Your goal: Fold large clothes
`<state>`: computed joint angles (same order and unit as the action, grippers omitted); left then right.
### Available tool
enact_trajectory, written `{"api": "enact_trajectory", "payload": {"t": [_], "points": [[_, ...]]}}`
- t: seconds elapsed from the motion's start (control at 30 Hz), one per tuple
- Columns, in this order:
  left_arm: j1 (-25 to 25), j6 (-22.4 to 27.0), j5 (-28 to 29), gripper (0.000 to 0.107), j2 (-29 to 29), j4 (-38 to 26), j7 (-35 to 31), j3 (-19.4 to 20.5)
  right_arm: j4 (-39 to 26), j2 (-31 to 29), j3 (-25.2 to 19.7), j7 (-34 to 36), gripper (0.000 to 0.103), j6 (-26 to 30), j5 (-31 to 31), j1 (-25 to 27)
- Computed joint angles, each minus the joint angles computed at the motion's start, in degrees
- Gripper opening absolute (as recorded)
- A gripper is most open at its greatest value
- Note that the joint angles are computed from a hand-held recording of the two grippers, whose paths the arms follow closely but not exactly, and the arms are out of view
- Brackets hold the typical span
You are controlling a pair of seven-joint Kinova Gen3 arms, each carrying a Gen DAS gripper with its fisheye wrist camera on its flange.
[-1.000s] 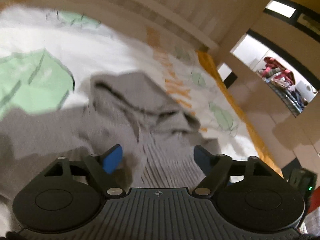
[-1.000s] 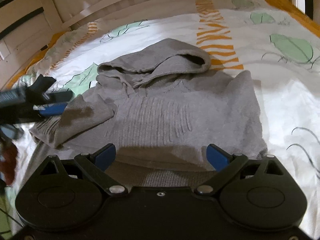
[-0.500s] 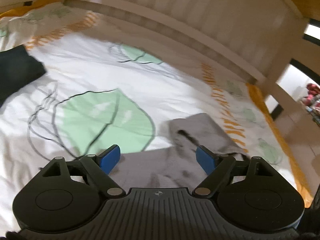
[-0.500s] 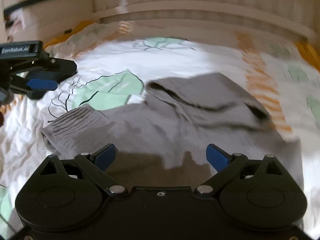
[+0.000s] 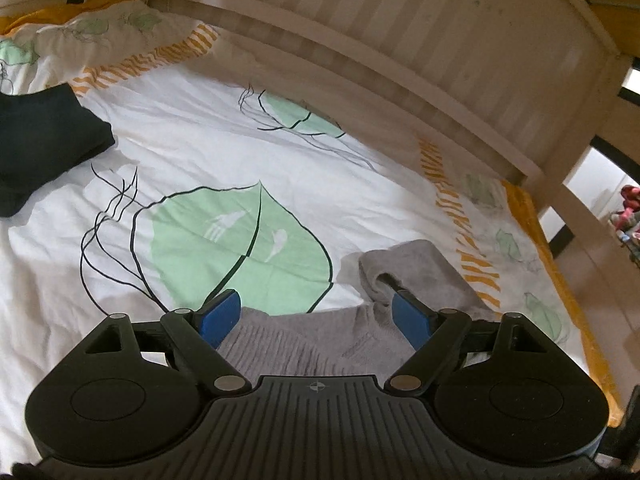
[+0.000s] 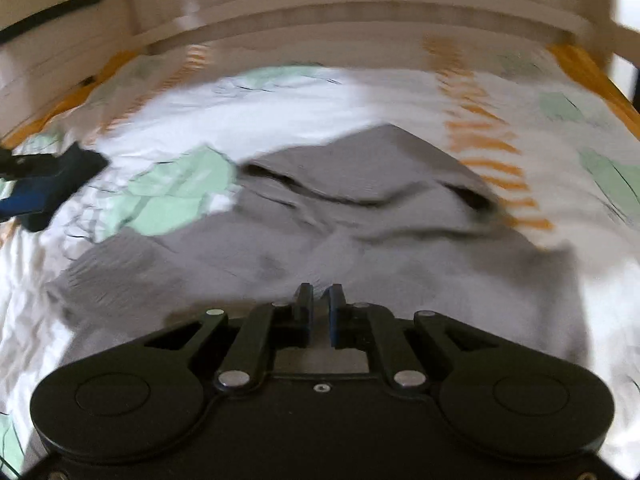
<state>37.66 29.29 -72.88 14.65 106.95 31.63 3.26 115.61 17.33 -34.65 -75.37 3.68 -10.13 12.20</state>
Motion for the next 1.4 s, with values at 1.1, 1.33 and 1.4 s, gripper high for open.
{"api": "enact_trajectory", "payload": {"t": [1.1, 1.33, 1.4], "points": [[-0.35, -0.29, 3.97, 0.082, -0.47, 0.28, -5.74, -0.67, 1.25, 21.66, -33.63, -1.66, 0.067, 1.79, -1.38, 34.93], [-0.51, -0.35, 2.98, 0.082, -0.91, 0.73, -4.65, -0.43, 3.47, 23.29, -36.37, -10.02, 0.071, -1.08, 2.3, 39.32], [-0.63, -0.4, 2.98, 0.082, -0.85, 0.67, -4.78, -0.28, 4.41, 23.96, -37.6, -12.26, 0.071, -1.86, 4.55, 41.44]]}}
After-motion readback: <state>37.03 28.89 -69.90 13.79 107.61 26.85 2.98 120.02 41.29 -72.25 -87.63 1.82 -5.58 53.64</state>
